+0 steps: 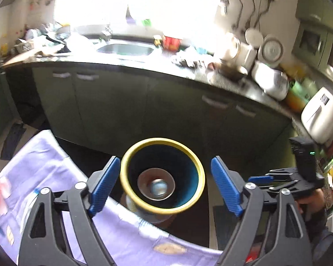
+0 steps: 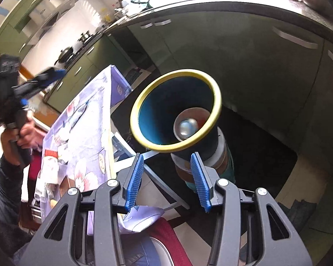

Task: Collect trash
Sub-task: 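Grasp the orange foam net sleeve with the right gripper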

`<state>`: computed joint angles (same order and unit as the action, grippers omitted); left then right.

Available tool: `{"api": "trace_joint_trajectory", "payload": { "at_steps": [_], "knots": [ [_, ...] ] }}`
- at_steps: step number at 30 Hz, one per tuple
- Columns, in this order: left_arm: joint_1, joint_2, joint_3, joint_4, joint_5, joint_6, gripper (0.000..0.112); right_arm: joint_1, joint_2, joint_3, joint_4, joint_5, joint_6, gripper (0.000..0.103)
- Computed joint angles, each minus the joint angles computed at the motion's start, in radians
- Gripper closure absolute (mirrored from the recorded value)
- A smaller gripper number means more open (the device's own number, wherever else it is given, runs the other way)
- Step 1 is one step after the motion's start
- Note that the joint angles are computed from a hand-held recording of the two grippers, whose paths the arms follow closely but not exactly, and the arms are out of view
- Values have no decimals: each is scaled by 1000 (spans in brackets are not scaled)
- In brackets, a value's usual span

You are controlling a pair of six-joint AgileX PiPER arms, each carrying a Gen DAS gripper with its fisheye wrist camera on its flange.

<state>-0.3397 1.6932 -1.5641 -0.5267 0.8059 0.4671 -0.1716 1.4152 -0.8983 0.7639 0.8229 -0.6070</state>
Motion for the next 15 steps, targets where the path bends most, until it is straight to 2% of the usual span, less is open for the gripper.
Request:
{"api": "trace_joint_trajectory", "payload": {
  "at_steps": [5,10,15],
  "knots": [
    [138,-267,245,-75,-30,69,29,132,4,-17,-47,-22,42,58],
    [349,-538,462,-124,-10,150,25,385,33,-61,-84,-5,32,58],
    [692,-700,597,-309,174,359,25,624,92,-129,-84,59,-23,58]
  ]
}}
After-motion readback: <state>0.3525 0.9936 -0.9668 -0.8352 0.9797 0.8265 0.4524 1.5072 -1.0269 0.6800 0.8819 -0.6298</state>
